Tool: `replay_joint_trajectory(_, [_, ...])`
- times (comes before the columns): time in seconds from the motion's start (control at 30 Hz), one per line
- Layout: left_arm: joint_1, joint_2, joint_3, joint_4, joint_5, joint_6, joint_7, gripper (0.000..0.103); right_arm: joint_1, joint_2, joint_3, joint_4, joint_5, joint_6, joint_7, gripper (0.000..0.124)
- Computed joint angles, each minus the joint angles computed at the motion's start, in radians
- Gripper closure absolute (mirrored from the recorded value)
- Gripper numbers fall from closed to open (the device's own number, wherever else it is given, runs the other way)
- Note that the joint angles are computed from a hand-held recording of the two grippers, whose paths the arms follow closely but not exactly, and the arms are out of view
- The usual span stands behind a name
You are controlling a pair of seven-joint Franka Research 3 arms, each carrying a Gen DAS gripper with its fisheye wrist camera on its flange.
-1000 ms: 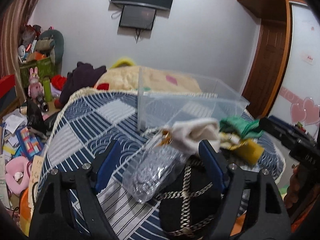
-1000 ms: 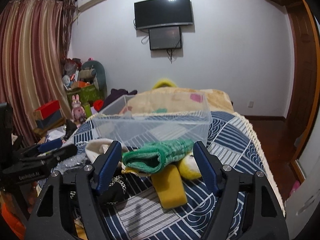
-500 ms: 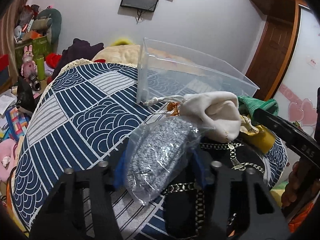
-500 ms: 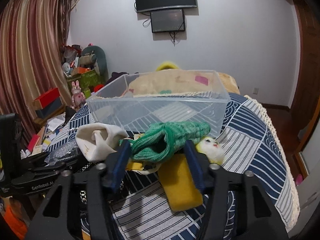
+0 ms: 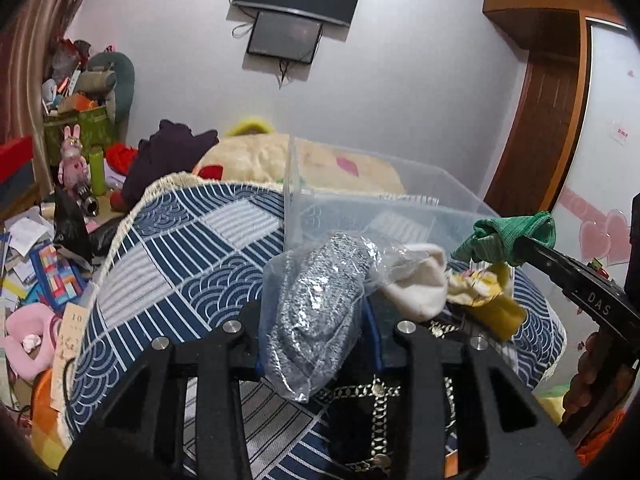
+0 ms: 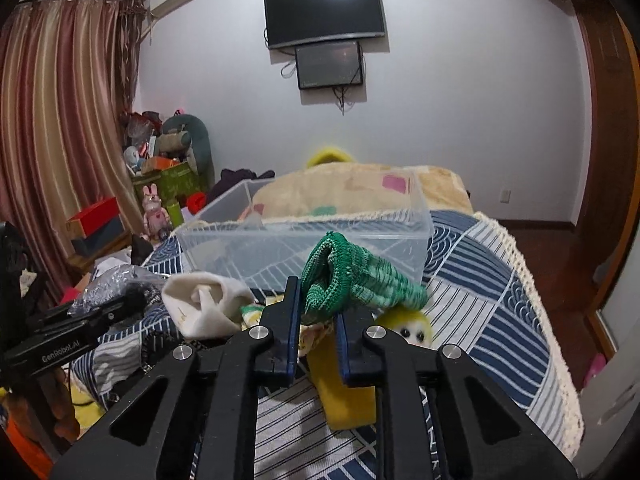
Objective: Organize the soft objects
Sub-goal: 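Grasp the silver plastic bag with the left gripper while the right gripper grasps the green knitted glove, then lower the silver bag into the clear box with the left gripper while the right gripper drops the glove in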
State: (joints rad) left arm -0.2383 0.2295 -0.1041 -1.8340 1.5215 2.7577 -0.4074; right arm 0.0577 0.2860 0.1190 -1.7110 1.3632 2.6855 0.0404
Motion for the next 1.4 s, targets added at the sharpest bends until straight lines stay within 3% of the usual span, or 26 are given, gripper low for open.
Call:
replay_joint_trajectory(0.33, [0.006, -0.006, -0.002, 0.066, 0.039, -0.010, 0.039, 0.067, 0.002, -0.016, -0.001, 0.027, 0.077, -0.003, -0.102, 0.111])
replay_joint_trajectory(0.6, [0.015, 0.065, 0.026, 0.190, -0.057, 0.041, 0.167, 0.067, 0.002, 0.016, 0.005, 0.096, 0.073, -0.010, -0.118, 0.111])
replay_joint_trajectory(0.8, [0.007, 0.147, 0.051, 0.303, -0.241, 0.059, 0.386, 0.067, 0.013, 0.056, 0.023, 0.166, 0.033, 0.020, -0.106, 0.111])
replay_joint_trajectory(0.97, [0.001, 0.218, 0.065, 0.387, -0.390, 0.065, 0.555, 0.067, 0.019, 0.124, 0.037, 0.253, -0.086, 0.007, 0.012, 0.111])
replay_joint_trajectory(1.13, [0.057, 0.319, -0.014, 0.495, -0.667, 0.031, 0.845, 0.067, 0.016, 0.184, 0.048, 0.312, -0.234, -0.024, 0.137, 0.111])
replay_joint_trajectory(1.4, [0.040, 0.438, -0.019, 0.655, -0.876, -0.066, 1.086, 0.067, 0.010, 0.292, 0.039, 0.431, -0.491, -0.139, 0.372, 0.111])
